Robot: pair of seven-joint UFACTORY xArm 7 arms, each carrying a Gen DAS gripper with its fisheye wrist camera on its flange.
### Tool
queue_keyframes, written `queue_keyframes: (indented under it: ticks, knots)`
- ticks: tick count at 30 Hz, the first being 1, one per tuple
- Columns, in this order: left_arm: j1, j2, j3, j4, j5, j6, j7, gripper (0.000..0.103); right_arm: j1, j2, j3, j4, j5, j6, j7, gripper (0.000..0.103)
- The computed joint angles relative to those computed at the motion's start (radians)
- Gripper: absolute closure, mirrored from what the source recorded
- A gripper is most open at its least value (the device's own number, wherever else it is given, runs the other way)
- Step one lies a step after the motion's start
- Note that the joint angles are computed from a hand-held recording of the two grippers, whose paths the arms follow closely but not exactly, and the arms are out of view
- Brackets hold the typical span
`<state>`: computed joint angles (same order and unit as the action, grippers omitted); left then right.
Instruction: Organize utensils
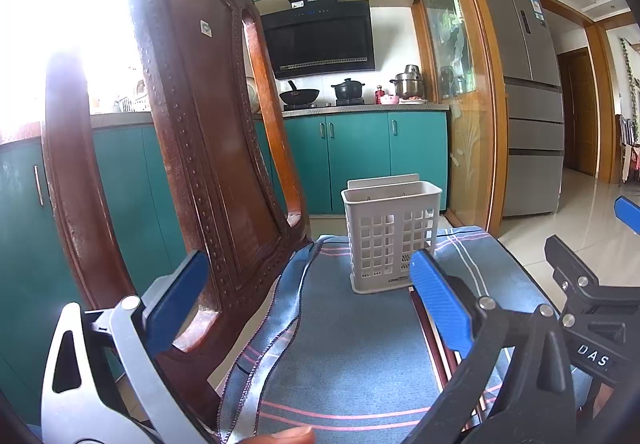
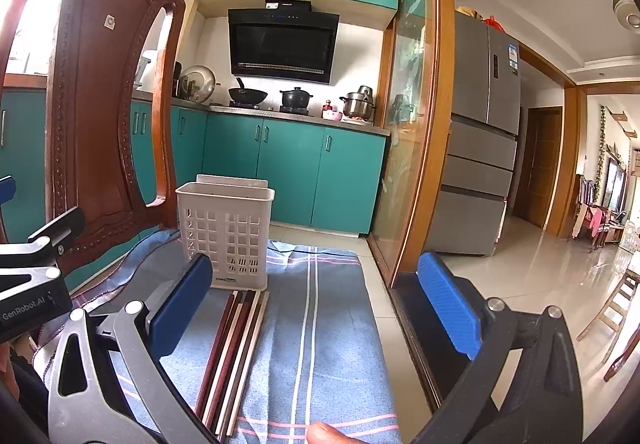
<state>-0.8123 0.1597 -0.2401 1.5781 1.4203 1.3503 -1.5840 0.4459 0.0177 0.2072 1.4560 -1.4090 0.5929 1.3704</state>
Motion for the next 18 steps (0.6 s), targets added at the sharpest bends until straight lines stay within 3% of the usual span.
queue_keyframes:
  ticks: [18]
  knots:
    - [0.002,0.003,0.007,0.011,-0.015,-0.008,0.006,0.003,0.001,0.005,-0.003,0.007,0.014,0.018,0.017,0.003]
